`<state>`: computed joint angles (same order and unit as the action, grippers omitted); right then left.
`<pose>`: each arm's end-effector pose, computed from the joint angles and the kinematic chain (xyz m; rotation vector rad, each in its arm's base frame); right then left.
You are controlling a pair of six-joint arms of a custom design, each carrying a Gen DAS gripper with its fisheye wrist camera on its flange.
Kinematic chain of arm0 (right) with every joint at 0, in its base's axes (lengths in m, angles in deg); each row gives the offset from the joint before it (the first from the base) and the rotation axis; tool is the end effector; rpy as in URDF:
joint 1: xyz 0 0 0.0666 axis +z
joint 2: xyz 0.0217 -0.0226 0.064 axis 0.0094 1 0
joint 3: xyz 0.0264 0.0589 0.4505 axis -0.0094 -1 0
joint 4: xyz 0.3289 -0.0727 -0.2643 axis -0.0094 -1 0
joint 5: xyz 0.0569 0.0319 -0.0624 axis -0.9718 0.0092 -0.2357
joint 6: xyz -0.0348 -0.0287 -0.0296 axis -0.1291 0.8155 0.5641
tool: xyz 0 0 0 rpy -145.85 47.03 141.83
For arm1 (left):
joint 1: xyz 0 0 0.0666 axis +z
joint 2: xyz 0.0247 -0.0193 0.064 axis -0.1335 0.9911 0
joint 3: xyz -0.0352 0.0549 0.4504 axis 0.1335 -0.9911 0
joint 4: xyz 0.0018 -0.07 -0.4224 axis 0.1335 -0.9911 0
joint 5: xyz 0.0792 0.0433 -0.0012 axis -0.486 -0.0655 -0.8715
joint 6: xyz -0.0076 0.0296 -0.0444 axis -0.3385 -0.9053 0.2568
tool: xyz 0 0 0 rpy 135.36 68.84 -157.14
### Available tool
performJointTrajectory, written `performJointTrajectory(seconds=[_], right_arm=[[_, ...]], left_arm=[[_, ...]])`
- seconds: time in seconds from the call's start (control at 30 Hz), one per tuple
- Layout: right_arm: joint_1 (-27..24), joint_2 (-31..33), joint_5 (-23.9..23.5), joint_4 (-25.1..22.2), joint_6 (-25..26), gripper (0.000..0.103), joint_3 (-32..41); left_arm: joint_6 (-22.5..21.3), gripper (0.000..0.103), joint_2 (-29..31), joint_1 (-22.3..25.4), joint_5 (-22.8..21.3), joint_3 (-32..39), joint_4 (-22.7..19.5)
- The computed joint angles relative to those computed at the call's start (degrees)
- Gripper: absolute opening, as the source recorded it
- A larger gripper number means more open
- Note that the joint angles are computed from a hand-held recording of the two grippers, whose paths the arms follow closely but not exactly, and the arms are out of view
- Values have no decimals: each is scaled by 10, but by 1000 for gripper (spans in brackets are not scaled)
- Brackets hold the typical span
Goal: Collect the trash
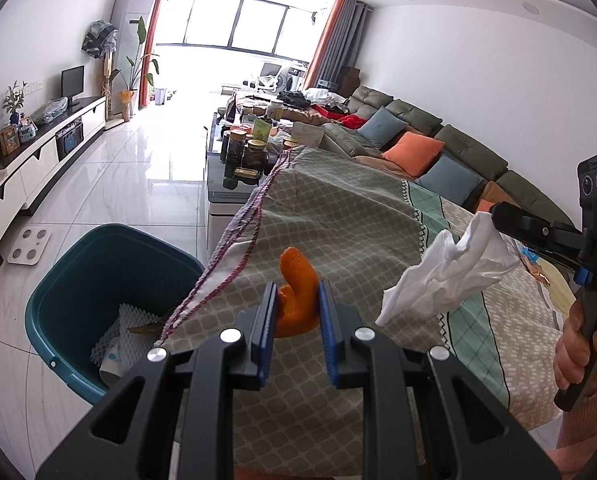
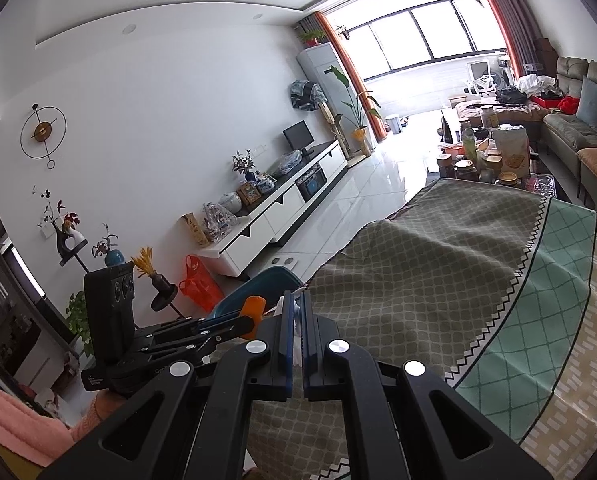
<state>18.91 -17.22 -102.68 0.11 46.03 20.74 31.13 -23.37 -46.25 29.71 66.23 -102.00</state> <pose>0.3830 0.1547 0.5021 -0.8043 2.0403 1.1099 0.2594 -0.1858 0.4524 -0.3069 2.1805 -0.2016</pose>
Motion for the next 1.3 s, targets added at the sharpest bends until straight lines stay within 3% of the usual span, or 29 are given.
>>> performJointTrajectory(seconds=[0.57, 0.8, 0.9, 1.0, 1.07, 1.3], right_arm=[[18, 11, -2, 11, -9, 3, 9], [26, 22, 12, -14, 14, 5, 11], [33, 33, 36, -46, 39, 11, 13], [34, 44, 57, -68, 51, 28, 10], [31, 47, 66, -74, 53, 31, 5], [27, 46, 128, -81, 70, 57, -9]], left_arm=[[7, 21, -13, 4, -16, -4, -11], [9, 21, -16, 8, -13, -6, -13], [10, 21, -14, 9, -11, -6, -11], [11, 21, -15, 10, -9, -8, -11], [11, 21, -17, 12, -6, -9, -11], [9, 21, -17, 15, 2, -12, -9]])
